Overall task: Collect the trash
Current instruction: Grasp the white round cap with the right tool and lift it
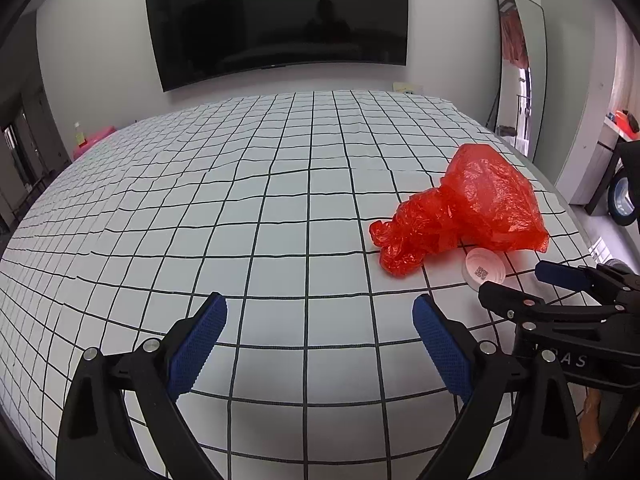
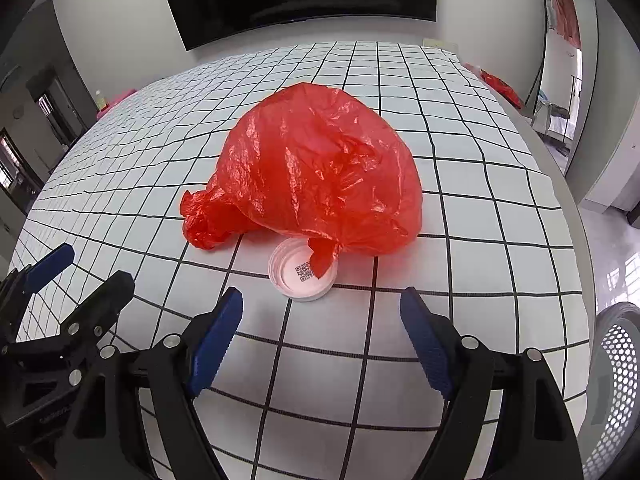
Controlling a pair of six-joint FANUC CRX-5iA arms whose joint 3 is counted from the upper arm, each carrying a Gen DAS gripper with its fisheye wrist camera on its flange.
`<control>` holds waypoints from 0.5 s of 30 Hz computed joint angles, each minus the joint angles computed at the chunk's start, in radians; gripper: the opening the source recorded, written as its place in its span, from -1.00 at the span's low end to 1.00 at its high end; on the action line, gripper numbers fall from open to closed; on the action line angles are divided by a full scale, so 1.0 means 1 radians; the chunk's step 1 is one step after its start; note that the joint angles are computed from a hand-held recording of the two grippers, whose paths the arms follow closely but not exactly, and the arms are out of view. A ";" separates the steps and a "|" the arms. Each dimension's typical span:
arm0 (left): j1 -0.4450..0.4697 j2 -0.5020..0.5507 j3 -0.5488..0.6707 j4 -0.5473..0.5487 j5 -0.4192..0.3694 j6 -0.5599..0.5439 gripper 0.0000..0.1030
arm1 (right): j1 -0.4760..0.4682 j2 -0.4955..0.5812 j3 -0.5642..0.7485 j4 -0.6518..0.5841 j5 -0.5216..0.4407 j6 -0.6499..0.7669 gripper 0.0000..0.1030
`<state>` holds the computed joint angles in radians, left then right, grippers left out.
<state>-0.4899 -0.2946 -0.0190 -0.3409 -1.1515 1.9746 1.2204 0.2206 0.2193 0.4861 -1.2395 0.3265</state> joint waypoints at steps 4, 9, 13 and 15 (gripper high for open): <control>0.027 -0.010 -0.012 0.013 0.011 -0.010 0.79 | -0.008 0.029 0.029 0.004 -0.017 0.014 0.50; 0.056 -0.019 -0.027 0.032 0.023 -0.028 0.79 | -0.015 0.062 0.064 0.004 -0.047 0.034 0.50; 0.059 -0.019 -0.028 0.031 0.024 -0.031 0.79 | -0.015 0.083 0.079 0.020 -0.065 0.038 0.50; 0.061 -0.021 -0.031 0.035 0.025 -0.034 0.79 | -0.016 0.091 0.084 0.019 -0.071 0.047 0.49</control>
<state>-0.4288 -0.3160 -0.0497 -0.3063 -1.1266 1.9409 1.2046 0.3113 0.3036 0.5047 -1.3107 0.3734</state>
